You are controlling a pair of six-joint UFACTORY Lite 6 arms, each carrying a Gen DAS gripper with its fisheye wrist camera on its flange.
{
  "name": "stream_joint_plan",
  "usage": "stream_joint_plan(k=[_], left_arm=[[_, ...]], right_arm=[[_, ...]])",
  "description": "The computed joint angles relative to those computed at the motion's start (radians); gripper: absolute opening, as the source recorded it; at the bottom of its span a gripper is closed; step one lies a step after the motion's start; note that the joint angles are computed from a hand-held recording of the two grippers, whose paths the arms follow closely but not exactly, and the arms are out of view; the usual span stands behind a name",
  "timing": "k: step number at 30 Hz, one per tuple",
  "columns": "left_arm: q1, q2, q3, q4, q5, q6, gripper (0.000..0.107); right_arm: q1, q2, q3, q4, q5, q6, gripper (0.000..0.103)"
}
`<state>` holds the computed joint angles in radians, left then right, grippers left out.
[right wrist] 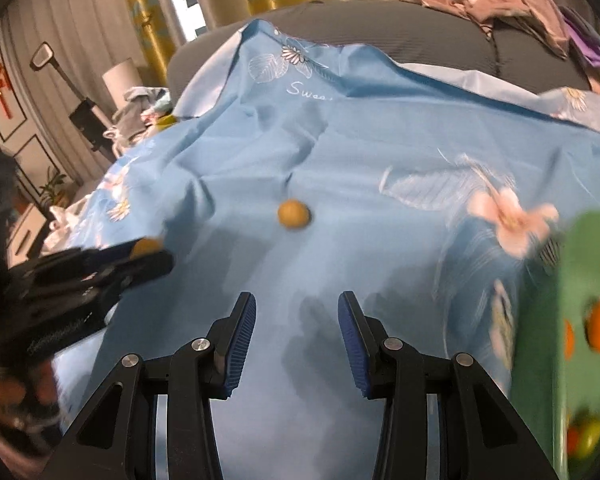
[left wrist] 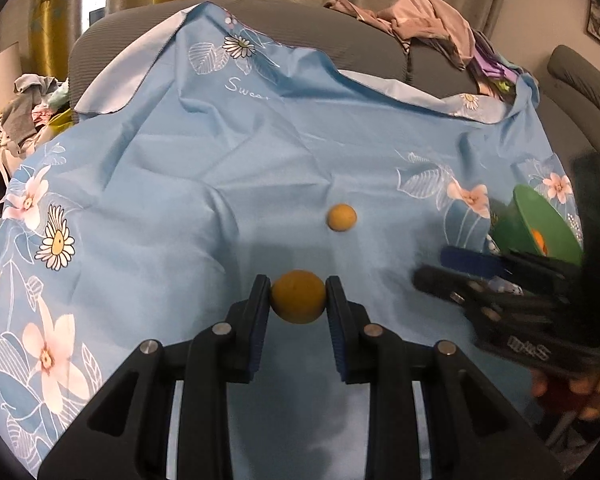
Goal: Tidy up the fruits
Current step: 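Grasp the other small yellow fruit with the right tool while the left tool holds its fruit, then carry both yellow fruits into the green bowl and open both tools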
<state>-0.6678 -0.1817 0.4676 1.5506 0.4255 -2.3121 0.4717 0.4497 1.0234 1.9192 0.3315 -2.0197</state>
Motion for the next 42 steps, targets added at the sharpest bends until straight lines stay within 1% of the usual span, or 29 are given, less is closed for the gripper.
stream_joint_plan(k=[5, 7, 8, 11, 14, 16, 17, 18, 19, 21, 24, 25, 27, 29, 30, 35, 39, 42], left_arm=[[0.047, 0.005, -0.006, 0.064, -0.031, -0.021, 0.028], [0.067, 0.013, -0.008, 0.094, -0.049, -0.039, 0.028], [0.074, 0.014, -0.009, 0.100, -0.054, -0.041, 0.028], [0.089, 0.019, -0.008, 0.119, -0.064, -0.044, 0.028], [0.101, 0.030, -0.001, 0.138, -0.072, -0.051, 0.028], [0.114, 0.037, 0.002, 0.159, -0.083, -0.067, 0.028], [0.118, 0.038, 0.000, 0.171, -0.087, -0.079, 0.028], [0.120, 0.038, -0.002, 0.177, -0.088, -0.084, 0.028], [0.115, 0.040, 0.001, 0.162, -0.084, -0.075, 0.028], [0.114, 0.037, 0.001, 0.151, -0.084, -0.066, 0.028], [0.106, 0.025, -0.002, 0.116, -0.079, -0.034, 0.028], [0.103, 0.020, -0.003, 0.106, -0.078, -0.024, 0.028], [0.094, 0.008, -0.007, 0.072, -0.071, 0.005, 0.028], [0.083, -0.007, -0.012, 0.027, -0.064, 0.041, 0.028], [0.073, -0.017, -0.014, -0.001, -0.056, 0.063, 0.028], [-0.001, -0.061, -0.025, -0.133, -0.003, 0.151, 0.028], [-0.090, -0.093, -0.026, -0.234, 0.055, 0.201, 0.028], [-0.177, -0.116, -0.013, -0.316, 0.122, 0.241, 0.028]], right_arm=[[0.062, 0.208, 0.280, -0.238, -0.072, 0.280, 0.043], [0.085, 0.267, 0.357, -0.315, -0.113, 0.365, 0.043], [0.094, 0.305, 0.406, -0.390, -0.118, 0.444, 0.043], [0.106, 0.371, 0.489, -0.471, -0.125, 0.541, 0.043], [0.117, 0.417, 0.553, -0.508, -0.132, 0.588, 0.043], [0.125, 0.425, 0.563, -0.466, -0.148, 0.545, 0.043], [0.130, 0.430, 0.570, -0.449, -0.160, 0.530, 0.041], [0.135, 0.430, 0.568, -0.436, -0.176, 0.514, 0.034], [0.141, 0.430, 0.569, -0.434, -0.192, 0.506, 0.030], [0.149, 0.423, 0.559, -0.446, -0.212, 0.513, 0.029], [0.151, 0.414, 0.552, -0.593, -0.221, 0.664, 0.029], [0.148, 0.403, 0.540, -0.598, -0.212, 0.671, 0.029], [0.141, 0.365, 0.493, -0.508, -0.198, 0.585, 0.029], [0.135, 0.303, 0.417, -0.340, -0.193, 0.417, 0.029], [0.129, 0.276, 0.386, -0.305, -0.185, 0.383, 0.029], [0.109, 0.076, 0.164, 0.034, -0.152, 0.038, 0.029], [0.095, -0.079, -0.002, 0.184, -0.120, -0.121, 0.029], [0.081, -0.183, -0.111, 0.235, -0.094, -0.176, 0.029]])
